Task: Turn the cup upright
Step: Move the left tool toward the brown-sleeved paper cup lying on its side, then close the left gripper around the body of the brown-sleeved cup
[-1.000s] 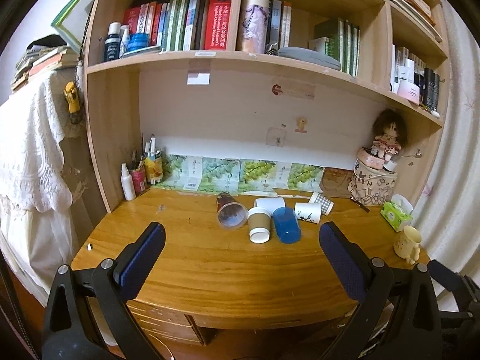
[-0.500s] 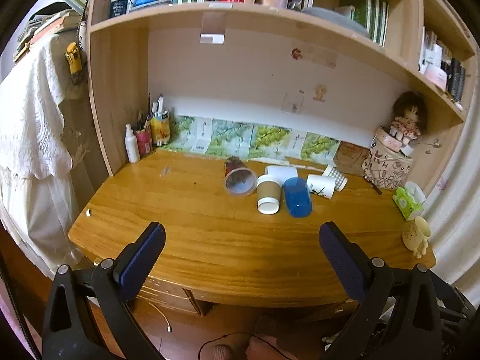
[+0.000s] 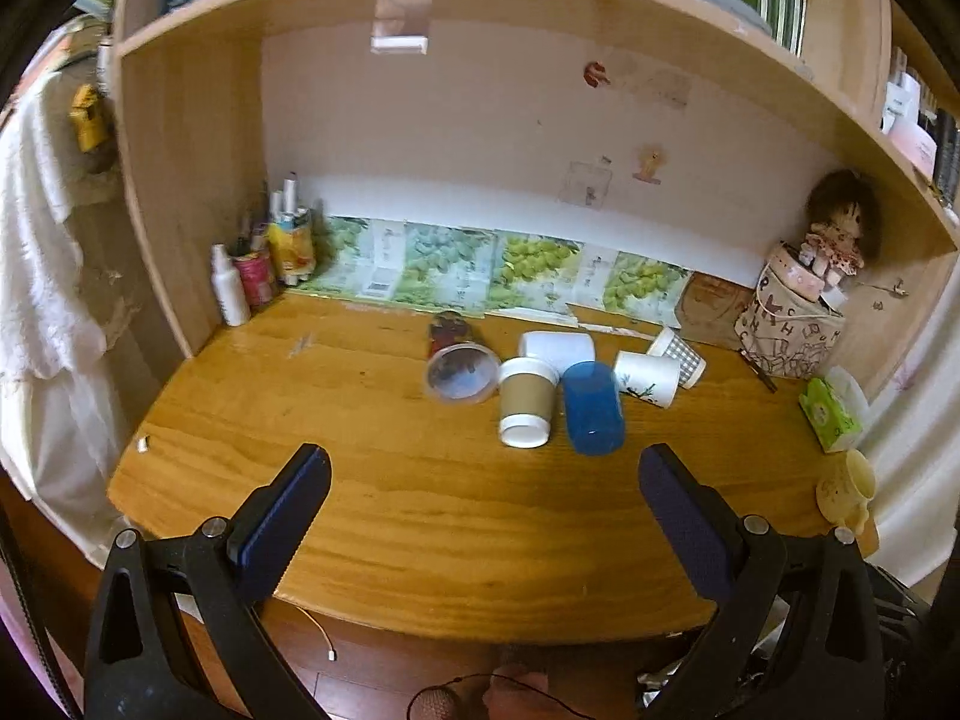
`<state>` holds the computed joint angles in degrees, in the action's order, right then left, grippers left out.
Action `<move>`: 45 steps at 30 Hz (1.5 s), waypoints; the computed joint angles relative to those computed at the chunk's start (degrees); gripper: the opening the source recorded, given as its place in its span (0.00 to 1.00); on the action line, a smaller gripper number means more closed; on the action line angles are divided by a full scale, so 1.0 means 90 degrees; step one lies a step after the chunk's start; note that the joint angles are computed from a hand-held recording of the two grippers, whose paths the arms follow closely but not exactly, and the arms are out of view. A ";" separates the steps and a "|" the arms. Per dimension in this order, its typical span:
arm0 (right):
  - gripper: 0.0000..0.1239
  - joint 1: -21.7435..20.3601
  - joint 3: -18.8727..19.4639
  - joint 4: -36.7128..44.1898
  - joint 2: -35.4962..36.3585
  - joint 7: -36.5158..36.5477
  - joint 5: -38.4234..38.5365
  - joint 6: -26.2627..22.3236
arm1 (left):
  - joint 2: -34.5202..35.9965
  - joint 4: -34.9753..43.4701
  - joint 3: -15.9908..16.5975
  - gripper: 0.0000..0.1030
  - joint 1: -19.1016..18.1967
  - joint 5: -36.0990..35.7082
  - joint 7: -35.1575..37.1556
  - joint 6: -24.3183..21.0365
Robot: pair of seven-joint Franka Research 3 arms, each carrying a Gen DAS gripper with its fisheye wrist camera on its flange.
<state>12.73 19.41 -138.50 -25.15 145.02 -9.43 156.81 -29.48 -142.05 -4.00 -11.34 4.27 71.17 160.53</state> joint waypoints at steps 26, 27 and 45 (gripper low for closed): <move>0.83 0.0362 -0.1826 0.2561 0.2904 -0.4828 0.4213 -0.0704 | 0.3932 0.4177 -0.0713 0.99 0.0272 -0.0164 0.0322 -0.2993; 0.83 0.0322 -0.1823 0.2626 0.2972 -0.4897 0.4301 -0.0761 | 0.4074 0.4343 -0.0731 0.99 0.0267 -0.0110 0.0266 -0.3114; 0.83 -0.0272 -0.1772 0.4036 0.4321 -0.5453 0.5069 -0.2069 | 0.6157 0.6522 -0.0743 0.99 0.0271 0.0178 -0.0272 -0.4696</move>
